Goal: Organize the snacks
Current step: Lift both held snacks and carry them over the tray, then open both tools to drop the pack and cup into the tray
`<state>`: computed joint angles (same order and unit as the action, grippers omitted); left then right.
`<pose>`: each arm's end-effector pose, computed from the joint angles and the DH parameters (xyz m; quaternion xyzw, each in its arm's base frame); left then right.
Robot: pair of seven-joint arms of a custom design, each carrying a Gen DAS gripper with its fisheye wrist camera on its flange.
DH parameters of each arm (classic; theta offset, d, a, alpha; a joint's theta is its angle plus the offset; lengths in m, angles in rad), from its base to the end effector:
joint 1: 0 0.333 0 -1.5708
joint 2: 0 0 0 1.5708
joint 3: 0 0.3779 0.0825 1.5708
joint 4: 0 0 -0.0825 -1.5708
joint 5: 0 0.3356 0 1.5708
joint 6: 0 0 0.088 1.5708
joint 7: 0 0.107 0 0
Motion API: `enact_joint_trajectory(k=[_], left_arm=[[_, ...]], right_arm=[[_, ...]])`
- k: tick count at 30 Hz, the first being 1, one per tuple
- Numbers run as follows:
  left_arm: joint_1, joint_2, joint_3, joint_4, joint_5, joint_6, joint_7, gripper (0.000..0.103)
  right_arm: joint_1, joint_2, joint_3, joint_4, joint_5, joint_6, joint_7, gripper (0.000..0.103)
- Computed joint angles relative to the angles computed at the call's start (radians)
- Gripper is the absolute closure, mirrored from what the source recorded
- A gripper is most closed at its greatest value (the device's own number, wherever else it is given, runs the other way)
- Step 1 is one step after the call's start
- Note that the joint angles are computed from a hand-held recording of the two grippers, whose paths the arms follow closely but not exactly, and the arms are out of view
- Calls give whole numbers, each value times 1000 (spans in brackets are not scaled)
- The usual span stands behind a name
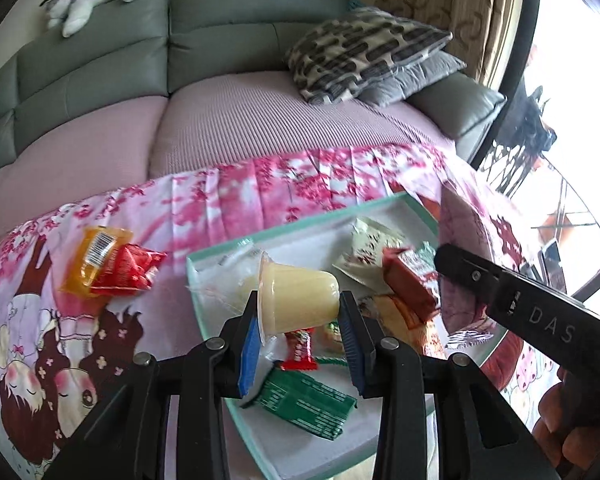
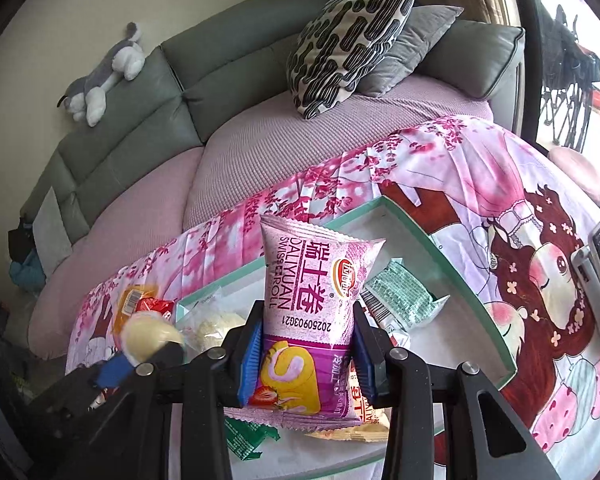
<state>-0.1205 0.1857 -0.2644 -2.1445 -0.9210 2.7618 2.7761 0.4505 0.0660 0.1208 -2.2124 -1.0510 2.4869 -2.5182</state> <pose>0.5378 -0.1731 0.4473 -0.3651 0.8709 -0.3205 0.0740 0.4380 0.2850 0.4612 -0.3409 0.8709 -0.2311 0.2681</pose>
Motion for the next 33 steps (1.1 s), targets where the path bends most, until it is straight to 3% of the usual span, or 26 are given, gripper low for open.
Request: enact_joint_trajectory(k=[21,33], left_arm=[[-15,54,0,-3,171,-2,-153,65],[-11,59,-14,-18,234,19,-202,64]], right_arm=[[13,88,-25,51,144,54,-201,61],[20,89,-38,45,171,56,-209,58]])
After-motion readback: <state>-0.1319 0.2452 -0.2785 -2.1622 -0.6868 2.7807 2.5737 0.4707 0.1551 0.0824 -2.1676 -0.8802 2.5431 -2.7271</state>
